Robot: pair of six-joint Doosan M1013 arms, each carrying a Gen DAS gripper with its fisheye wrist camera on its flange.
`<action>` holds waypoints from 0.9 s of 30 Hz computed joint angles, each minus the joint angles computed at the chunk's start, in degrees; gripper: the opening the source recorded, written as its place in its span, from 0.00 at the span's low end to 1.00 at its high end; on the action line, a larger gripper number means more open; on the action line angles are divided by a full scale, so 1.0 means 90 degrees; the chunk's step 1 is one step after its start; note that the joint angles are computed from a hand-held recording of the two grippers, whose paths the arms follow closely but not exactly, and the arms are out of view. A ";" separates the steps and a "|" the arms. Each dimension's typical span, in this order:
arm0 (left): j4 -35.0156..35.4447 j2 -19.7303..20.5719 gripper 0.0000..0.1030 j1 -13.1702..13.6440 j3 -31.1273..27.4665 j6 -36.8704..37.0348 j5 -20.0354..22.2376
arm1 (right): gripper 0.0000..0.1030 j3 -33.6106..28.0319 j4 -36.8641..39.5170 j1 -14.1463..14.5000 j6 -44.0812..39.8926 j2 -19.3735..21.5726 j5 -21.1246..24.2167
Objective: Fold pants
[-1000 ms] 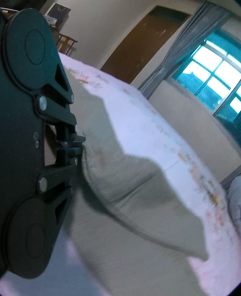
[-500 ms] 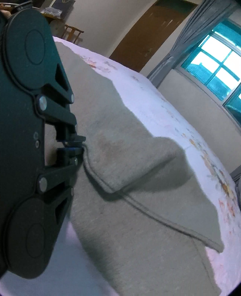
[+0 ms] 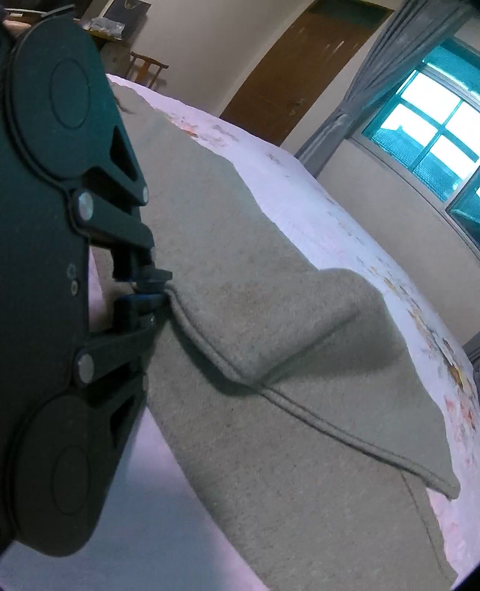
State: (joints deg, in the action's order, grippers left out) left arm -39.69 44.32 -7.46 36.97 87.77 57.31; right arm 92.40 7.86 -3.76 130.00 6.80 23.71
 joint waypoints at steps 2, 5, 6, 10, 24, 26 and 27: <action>-0.0130 -0.0101 0.30 0.0009 0.0181 0.0098 -0.0111 | 0.00 -0.0091 0.0039 0.0002 -0.0098 0.0032 0.0123; 0.0043 -0.0318 0.85 -0.0027 0.0423 0.0178 -0.0375 | 0.11 -0.0125 0.0813 -0.0117 -0.0726 -0.0003 0.0258; 0.0622 -0.0394 0.99 -0.0102 0.0442 -0.0088 -0.0488 | 0.16 -0.0061 0.0733 -0.0144 -0.0673 -0.0095 0.0189; 0.2099 -0.0740 1.00 -0.0307 0.0777 -0.0459 -0.1035 | 0.24 0.0226 0.0231 -0.0274 -0.0339 -0.0467 -0.0176; 0.3955 -0.0686 1.00 -0.1401 0.0657 0.0053 -0.1518 | 0.22 0.0091 -0.2943 -0.1158 0.3618 -0.0333 -0.0542; 0.4101 -0.0818 1.00 -0.1527 0.0834 -0.0091 -0.1509 | 0.21 -0.0002 -0.2979 -0.1301 0.3881 -0.0171 -0.0569; 0.4046 -0.0900 1.00 -0.1583 0.0979 -0.0044 -0.1673 | 0.21 -0.0034 -0.2817 -0.1400 0.3820 -0.0104 -0.0602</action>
